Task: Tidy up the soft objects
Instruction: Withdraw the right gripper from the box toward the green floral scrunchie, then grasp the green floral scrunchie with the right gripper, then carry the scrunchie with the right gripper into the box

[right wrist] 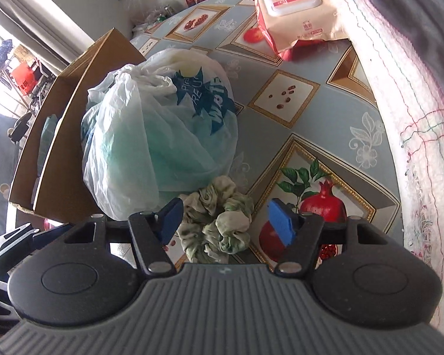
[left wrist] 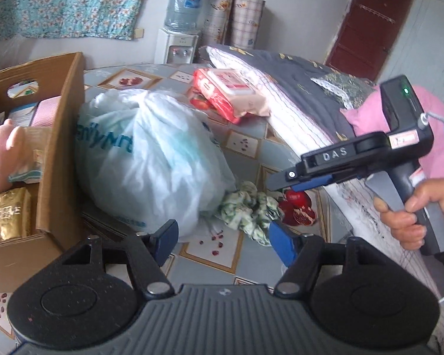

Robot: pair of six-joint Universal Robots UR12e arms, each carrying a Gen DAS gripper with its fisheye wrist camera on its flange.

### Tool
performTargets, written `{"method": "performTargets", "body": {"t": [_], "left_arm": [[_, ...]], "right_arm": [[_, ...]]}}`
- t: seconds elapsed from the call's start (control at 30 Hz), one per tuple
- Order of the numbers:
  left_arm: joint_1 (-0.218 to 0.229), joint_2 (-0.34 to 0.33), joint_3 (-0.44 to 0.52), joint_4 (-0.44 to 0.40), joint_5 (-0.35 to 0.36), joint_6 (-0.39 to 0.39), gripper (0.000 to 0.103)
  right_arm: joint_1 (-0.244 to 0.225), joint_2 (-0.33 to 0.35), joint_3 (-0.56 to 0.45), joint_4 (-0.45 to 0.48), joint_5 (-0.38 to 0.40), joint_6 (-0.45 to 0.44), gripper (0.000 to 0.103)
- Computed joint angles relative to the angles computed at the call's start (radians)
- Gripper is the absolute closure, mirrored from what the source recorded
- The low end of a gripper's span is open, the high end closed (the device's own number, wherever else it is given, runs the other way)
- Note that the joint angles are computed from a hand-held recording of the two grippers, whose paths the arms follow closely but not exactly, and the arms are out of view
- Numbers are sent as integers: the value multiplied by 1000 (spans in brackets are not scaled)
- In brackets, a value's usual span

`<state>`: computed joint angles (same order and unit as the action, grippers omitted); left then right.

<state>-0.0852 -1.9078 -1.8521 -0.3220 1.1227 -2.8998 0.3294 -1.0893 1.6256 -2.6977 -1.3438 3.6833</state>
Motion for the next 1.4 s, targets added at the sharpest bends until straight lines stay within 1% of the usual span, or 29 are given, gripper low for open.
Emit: {"method": "performTargets", "body": {"t": [0.03,0.1,0.13,0.2,0.43,0.47,0.53,0.67,0.7,0.8,0.9,0.97,1.23,1.4], "left_arm": [[-11,-6,1,0,9,22,34],[-33,-22,8,-5,41,61,34],[-42,-30,12,-8,55,78,34],[-59,-46,20,-19,81,95,35],[-81,-95,62,-41,70,83,39],[-85,-100,67,-41,70,82,41],[-93,-109,77,-38,81,78,45],[-104,-122,93,-51,100,67,58],[-106,-124,94,-48,106,67,66],[-115,-128,91,-25,139,88,80],[-113,-121,82,-2,130,100,89],[-110,-114,71,24,122,106,92],[-84,-76,35,105,42,80,92],[-57,-46,15,174,-2,49,92]], "right_arm": [[-2,2,0,3,7,-7,44],[-5,7,0,7,25,-23,50],[-6,10,-2,12,31,-31,51],[-9,14,-2,13,42,-42,54],[-23,30,-5,3,90,-58,61],[-24,32,-7,8,98,-60,65],[-26,37,-9,16,114,-63,67],[-24,41,-10,25,125,-65,76],[-24,42,-9,24,127,-62,80],[-23,39,1,5,127,-42,88],[-23,26,17,-23,120,-23,92],[-22,11,30,-44,113,-9,93],[-7,-42,56,-102,56,23,94],[14,-58,38,-128,27,10,94]]}}
